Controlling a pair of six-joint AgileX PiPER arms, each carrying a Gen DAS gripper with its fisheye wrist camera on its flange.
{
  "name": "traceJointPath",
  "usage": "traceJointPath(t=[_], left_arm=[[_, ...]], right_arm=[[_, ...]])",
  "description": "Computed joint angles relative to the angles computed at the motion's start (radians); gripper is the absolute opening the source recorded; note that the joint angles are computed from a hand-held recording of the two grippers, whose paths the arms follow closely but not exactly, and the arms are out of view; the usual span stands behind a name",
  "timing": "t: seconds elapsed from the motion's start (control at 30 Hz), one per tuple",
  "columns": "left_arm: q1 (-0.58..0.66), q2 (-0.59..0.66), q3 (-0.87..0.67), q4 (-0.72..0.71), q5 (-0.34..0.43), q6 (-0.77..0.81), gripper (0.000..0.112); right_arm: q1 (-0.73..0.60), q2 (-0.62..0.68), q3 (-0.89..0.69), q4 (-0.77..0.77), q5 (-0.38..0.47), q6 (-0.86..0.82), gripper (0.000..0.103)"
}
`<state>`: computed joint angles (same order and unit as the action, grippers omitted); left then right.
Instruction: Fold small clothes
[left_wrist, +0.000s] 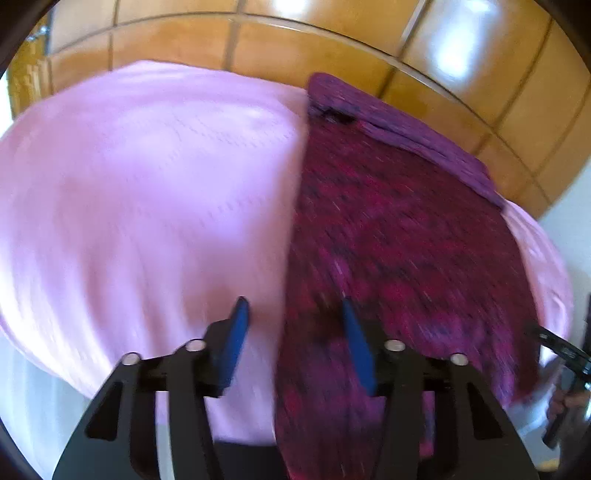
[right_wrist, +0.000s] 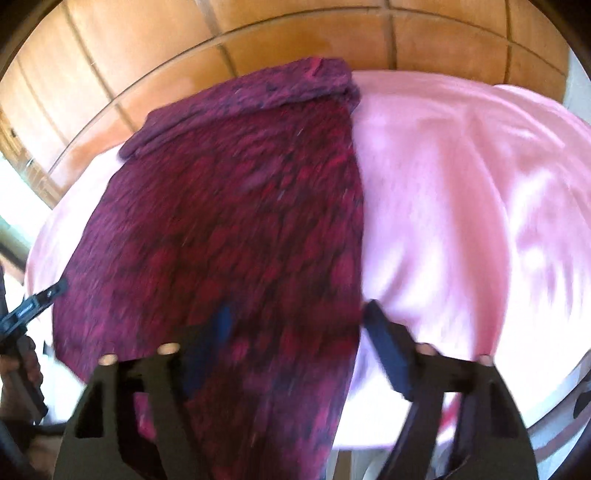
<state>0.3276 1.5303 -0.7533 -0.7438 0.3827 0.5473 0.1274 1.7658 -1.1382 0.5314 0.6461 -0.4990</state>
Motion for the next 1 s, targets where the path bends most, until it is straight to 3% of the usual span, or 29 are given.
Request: traceJointPath(t=[0.1, 0.2, 0.27, 0.43, 0.53, 0.67, 0.8, 1.0], left_arm=[[0.007, -0.038, 0.049, -0.07, 0.055, 0.107, 0.035], [0.012, -0.071, 0.081, -0.121, 0.085, 0.186, 0.017], [0.076, -0.081, 0.066, -0.222, 0.17, 0.286, 0.015], [0.241, -0.056, -0.018, -0.438, 0.41, 0.426, 0.013], [0.247, 0.01, -0.102, -0.518, 0.446, 0.43, 0.012], [0.167, 0.136, -0.255, -0.526, 0.371, 0.37, 0.011], [0.133, 0.291, -0.461, -0.469, 0.362, 0.209, 0.01], [0.062, 0.559, -0.867, -0.157, 0.39, -0.204, 0.01]], right_arm=[[0.004, -0.047, 0.058, -0.001, 0.039, -0.028, 0.045], [0.002, -0.06, 0.073, 0.012, 0.081, -0.04, 0.029], [-0.01, -0.066, 0.06, 0.043, 0.116, -0.057, 0.021], [-0.068, -0.061, -0.03, 0.251, 0.206, -0.166, 0.019], [-0.079, -0.009, -0.109, 0.347, 0.219, -0.182, 0.019], [-0.056, 0.107, -0.266, 0.352, 0.178, -0.107, 0.018], [-0.03, 0.248, -0.477, 0.24, 0.166, 0.057, 0.018], [-0.001, 0.501, -0.862, 0.027, 0.293, 0.357, 0.017]])
